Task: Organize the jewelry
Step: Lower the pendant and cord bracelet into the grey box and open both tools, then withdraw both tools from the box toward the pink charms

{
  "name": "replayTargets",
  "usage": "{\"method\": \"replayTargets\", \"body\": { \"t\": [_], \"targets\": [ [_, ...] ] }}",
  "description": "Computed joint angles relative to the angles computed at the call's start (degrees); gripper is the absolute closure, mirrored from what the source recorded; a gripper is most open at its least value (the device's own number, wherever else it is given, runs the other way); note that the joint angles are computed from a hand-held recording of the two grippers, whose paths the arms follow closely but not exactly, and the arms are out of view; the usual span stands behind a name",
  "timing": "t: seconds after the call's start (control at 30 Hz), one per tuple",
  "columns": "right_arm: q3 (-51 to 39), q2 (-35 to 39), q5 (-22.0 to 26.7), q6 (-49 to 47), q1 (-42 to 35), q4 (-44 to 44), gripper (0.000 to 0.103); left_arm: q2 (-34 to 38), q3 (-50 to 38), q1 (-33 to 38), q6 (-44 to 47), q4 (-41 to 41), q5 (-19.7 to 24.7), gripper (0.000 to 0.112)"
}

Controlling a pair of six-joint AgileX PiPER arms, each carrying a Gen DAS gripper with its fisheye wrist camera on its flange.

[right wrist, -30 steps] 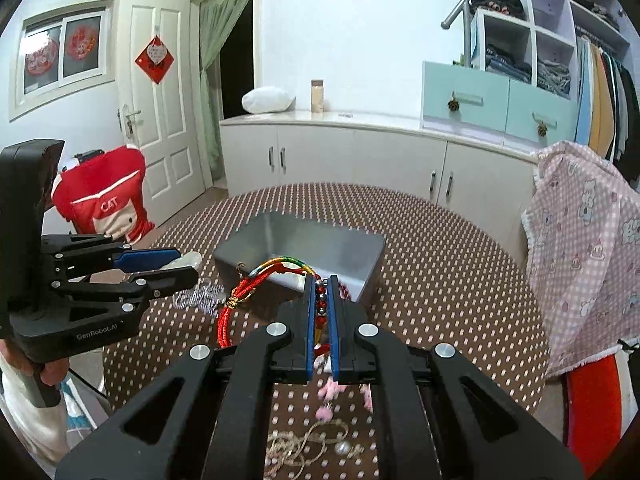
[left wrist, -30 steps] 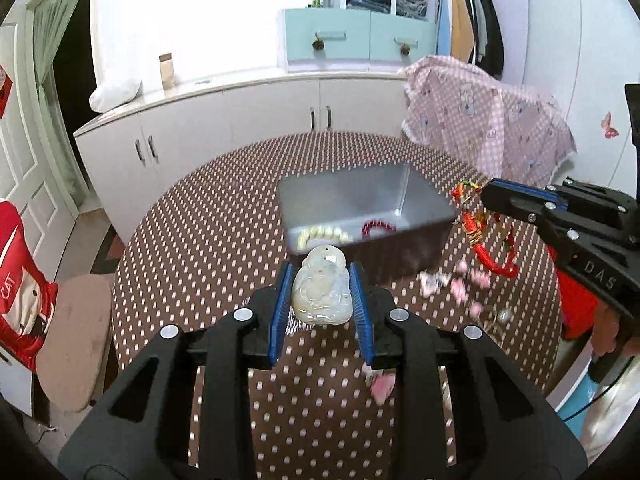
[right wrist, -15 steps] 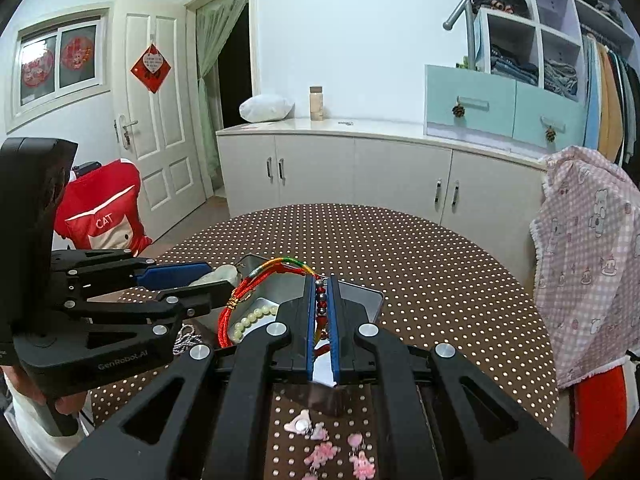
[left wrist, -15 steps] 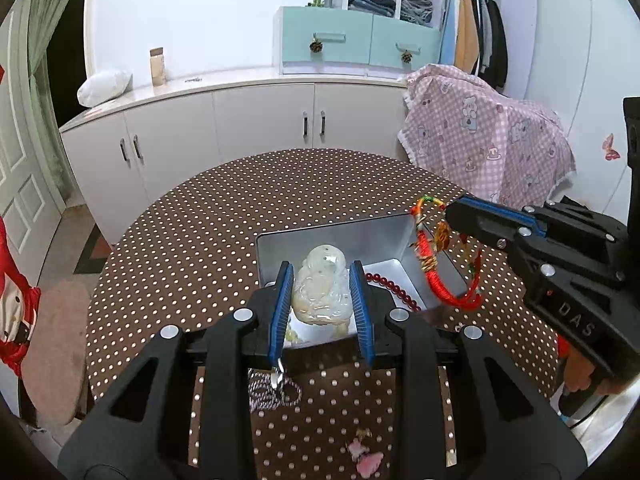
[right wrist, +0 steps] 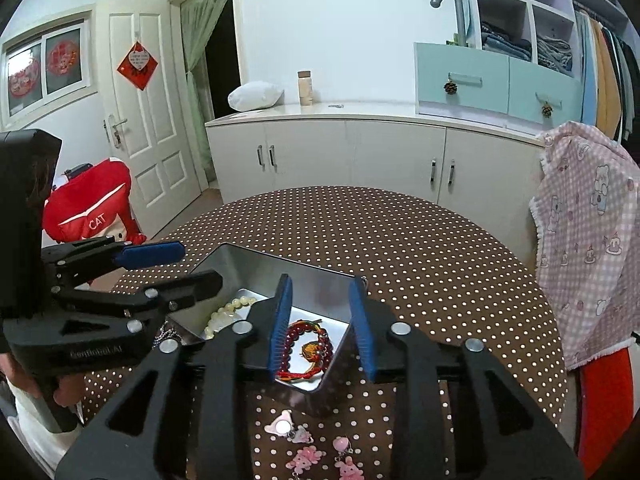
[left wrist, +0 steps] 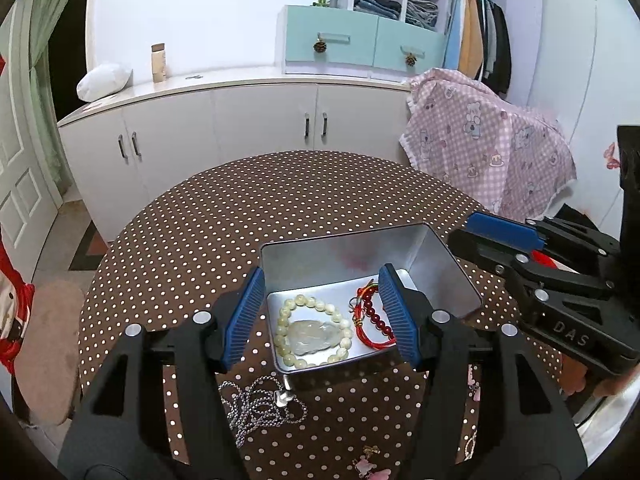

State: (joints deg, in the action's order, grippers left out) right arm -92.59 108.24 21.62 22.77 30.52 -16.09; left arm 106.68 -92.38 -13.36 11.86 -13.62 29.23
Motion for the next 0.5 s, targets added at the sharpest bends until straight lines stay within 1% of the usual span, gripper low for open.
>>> {"method": "replayTargets", "body": {
  "t": [0.33,0.5],
  "targets": [
    [1.60,-1.74,0.02,1.89,0.79,-1.99,0.068,-2.04,2.22,0.39,-1.30,0.76,-0.28,0.053],
    [2.76,-2.69,-0.23,3.91,1.37,-3.81,0.064,-3.02,3.36,0.85,-1.79,1.01,-0.33,0.053]
  ]
}}
